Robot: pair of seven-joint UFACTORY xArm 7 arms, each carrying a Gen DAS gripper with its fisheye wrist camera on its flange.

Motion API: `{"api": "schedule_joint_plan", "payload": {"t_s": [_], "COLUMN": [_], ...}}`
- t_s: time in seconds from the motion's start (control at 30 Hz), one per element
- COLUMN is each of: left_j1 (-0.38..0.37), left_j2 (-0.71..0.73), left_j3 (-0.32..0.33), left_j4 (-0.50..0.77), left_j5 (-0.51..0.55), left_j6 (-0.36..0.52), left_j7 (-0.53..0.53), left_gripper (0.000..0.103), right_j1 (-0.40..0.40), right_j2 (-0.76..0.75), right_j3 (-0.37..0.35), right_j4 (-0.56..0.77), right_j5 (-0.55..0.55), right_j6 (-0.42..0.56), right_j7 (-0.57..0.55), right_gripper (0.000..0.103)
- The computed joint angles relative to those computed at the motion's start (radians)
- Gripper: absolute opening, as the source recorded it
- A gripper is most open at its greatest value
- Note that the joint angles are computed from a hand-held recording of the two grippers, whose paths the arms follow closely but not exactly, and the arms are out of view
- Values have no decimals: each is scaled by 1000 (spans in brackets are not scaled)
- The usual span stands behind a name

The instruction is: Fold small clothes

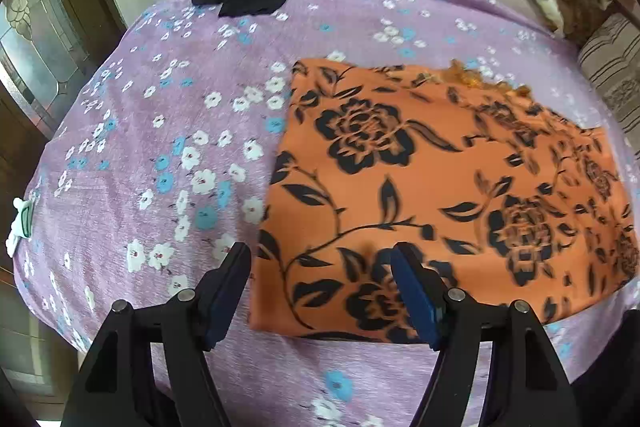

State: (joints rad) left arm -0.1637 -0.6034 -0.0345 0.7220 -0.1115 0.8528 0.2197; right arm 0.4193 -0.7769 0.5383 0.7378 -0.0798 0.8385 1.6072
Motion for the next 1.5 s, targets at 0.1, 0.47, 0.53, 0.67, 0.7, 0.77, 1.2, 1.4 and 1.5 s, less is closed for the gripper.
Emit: {"api": "schedule_joint_plan", "payload": {"t_s": [0.1, 0.47, 0.53, 0.67, 0.7, 0.77, 1.2, 1.4, 1.5], "left_j1": [-13, -17, -18, -13, -11, -7, 11, 19, 20], "left_j2": [-8, -49, -56, -72, -74, -66, -67, -69, -75], "left_j3": [-12, -6, -7, -3, -2, -4, 3, 3, 11], "left_j4": [0, -28, -30, -32, -36, -33, -40, -37, -35], "left_j5": [0, -2, 1, 8, 8, 11, 24, 31, 29], "left_j6": [17, 31, 32, 33, 29, 35, 34, 39, 45], "left_j7": [0, 0, 4, 12, 11, 6, 10, 8, 14], "left_gripper": [73, 73, 73, 73, 73, 73, 73, 73, 73], "right_j1": [18, 14, 23, 39, 38, 23, -11, -38, -44], "right_j2": [61, 103, 107, 77, 80, 103, 309, 454, 455], "right_j3": [25, 33, 17, 17, 16, 24, -15, -105, -144], "right_j4": [-21, 15, -35, -107, -92, -38, 81, 131, 20], "right_j5": [3, -60, -49, 2, -2, -35, -146, -198, -130], "right_j6": [-129, -97, -162, -160, -157, -139, -275, -395, -451], "right_j7": [4, 99, 103, 199, 202, 183, 96, -42, 46], "right_gripper": [80, 83, 83, 83, 83, 83, 84, 84, 83]}}
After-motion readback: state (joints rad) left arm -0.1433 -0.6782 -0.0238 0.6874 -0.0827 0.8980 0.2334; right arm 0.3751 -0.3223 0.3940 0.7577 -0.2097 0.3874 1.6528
